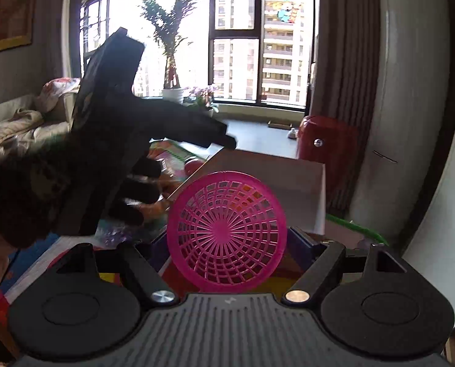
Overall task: Organize objects
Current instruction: 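Carry both toys over the pink box and open both tools to drop them, then grasp the bagged bread loaf with the left tool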
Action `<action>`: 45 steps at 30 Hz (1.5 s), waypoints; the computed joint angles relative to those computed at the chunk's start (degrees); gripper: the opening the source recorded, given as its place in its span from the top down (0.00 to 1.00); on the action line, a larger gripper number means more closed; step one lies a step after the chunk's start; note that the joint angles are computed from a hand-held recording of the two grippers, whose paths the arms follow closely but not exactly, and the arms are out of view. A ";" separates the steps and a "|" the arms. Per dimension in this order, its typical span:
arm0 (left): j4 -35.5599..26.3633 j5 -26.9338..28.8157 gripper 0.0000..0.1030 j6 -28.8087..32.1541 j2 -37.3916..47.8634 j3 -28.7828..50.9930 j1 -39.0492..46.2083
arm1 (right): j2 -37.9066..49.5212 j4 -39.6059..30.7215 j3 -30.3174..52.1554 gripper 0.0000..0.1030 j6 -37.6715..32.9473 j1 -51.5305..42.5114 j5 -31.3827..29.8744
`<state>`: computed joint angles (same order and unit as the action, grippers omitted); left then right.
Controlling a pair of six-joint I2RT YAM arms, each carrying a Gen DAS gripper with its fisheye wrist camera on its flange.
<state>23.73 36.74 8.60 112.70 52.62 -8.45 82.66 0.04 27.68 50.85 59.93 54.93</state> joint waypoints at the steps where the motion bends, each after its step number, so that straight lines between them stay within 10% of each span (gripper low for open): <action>1: 0.71 1.27 0.56 -0.22 -0.13 -1.05 1.52 | -2.92 0.79 -0.95 0.23 -1.92 -2.01 -0.58; 8: 1.05 7.74 0.56 9.52 -1.44 -9.36 14.38 | 1.13 15.24 6.84 0.21 -23.56 -24.62 -13.40; 10: -1.66 8.40 0.56 13.85 -1.37 -10.02 17.35 | 6.74 18.92 10.80 0.06 -27.28 -29.13 -16.56; 19: -8.66 7.10 0.56 23.58 1.83 -9.52 25.46 | 10.48 21.42 5.97 0.00 -20.05 -28.43 -18.72; 31: -13.11 10.89 0.56 5.94 2.35 -3.93 23.63 | 27.57 32.61 1.75 0.00 -4.32 -12.76 -11.28; 45: -2.45 -2.96 0.38 -17.71 10.64 2.15 12.66 | 30.62 32.72 2.19 0.00 -3.79 -10.70 -9.68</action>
